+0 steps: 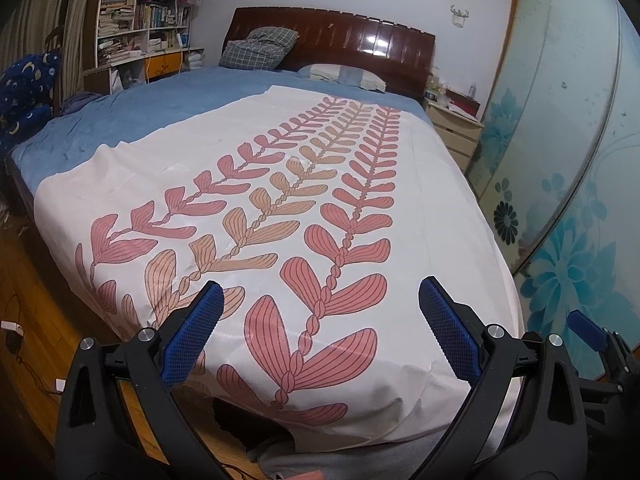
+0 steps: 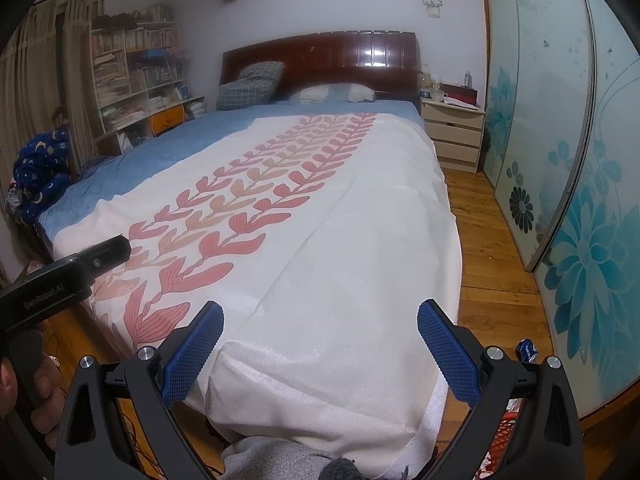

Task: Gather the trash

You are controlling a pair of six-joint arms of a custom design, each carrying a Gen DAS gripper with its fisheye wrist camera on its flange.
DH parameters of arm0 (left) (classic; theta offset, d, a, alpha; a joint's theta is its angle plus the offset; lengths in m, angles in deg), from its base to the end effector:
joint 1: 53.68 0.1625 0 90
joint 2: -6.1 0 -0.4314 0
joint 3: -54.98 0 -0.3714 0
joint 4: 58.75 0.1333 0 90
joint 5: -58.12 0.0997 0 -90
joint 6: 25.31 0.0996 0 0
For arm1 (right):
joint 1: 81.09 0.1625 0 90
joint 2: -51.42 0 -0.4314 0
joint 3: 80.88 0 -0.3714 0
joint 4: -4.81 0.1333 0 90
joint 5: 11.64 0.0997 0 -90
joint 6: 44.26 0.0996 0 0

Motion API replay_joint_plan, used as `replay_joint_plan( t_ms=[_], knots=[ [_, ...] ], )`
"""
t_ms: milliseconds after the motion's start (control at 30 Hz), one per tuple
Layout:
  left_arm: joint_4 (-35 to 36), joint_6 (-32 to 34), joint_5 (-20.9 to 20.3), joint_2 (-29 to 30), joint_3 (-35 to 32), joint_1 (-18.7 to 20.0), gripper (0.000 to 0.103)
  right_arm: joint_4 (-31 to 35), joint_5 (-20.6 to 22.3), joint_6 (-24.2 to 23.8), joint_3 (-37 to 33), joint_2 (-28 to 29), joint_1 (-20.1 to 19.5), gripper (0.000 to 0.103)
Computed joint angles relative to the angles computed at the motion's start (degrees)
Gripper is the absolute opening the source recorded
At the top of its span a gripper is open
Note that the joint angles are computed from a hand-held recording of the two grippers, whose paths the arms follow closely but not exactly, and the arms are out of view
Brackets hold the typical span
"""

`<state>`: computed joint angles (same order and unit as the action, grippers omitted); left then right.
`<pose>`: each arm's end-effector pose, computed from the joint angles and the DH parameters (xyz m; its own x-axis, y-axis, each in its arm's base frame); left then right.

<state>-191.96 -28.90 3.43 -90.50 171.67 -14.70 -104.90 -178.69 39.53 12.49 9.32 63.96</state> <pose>-0.2086 -0.4144 0.4279 -0.7332 0.4544 -0.5059 0.6703 0.6082 -0.4252 0.5336 -0.3288 0.0908 -0.6630 0.4338 0.6101 -0.3636 0.5259 -0.7689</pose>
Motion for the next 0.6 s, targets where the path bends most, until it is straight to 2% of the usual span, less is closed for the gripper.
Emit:
replay_joint_plan(
  t_ms=[333,433,600],
  knots=[
    [-0.37,0.55,-0.88,0.11,0.04,0.03,0.097,-0.96,0.09,-0.98,0.28,0.07,0.0,0.096],
    [-1.27,1.57,-2.3,-0.15,0.23,0.15,0.097,-1.44,0.16,-1.46,0.35,0.07,-0.04,0.096],
    [-1.21,0.76,-0.9,0.04,0.29,-0.28,0.097,-1.34,0.14,-1.26,0.43,0.03,-0.08,0.096]
  ],
)
